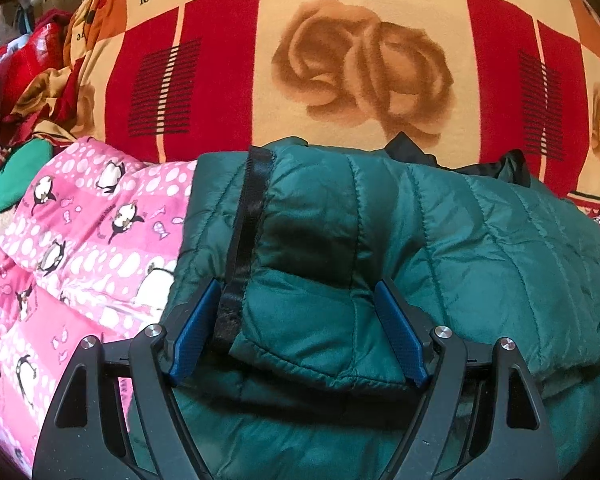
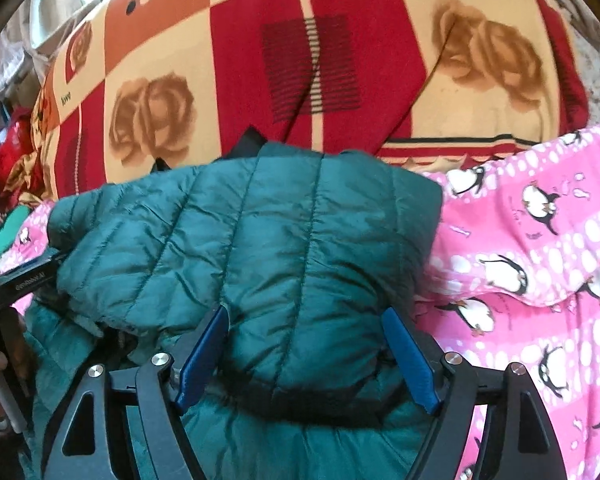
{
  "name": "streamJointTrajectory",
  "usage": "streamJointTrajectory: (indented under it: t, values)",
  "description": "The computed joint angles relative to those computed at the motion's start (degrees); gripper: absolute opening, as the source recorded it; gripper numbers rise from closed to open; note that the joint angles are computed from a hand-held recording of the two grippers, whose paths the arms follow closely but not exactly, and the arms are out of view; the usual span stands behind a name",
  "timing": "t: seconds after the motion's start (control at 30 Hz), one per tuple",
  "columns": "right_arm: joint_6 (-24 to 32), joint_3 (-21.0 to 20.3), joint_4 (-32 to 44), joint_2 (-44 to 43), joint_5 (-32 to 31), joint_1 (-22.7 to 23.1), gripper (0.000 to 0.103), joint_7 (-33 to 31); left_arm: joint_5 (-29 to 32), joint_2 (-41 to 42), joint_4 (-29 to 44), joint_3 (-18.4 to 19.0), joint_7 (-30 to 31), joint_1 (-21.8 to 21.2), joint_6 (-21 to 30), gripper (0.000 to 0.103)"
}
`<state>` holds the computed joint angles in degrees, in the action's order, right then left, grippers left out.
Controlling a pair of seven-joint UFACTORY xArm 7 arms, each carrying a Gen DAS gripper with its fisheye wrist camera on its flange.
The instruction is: Fold large clothes
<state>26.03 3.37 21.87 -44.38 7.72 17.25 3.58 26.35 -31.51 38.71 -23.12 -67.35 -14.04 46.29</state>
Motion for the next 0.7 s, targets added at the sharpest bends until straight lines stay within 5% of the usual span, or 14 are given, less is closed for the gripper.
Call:
streamJointTrajectory:
  t: [0.33, 0.7]
  values:
    - [9.07, -0.79, -2.03, -9.47, -0.25, -2.82, 0.078, 1.90, -9.14, -11.11, -4.07, 2.67, 7.11, -5.27, 5.11, 0.080]
    - [20.21, -1.82, -5.22, -21.50, 0.23, -4.13, 0.078, 1.68, -19.39, -27.94, -10.52, 1.92, 12.15, -9.89, 16.65, 0.080]
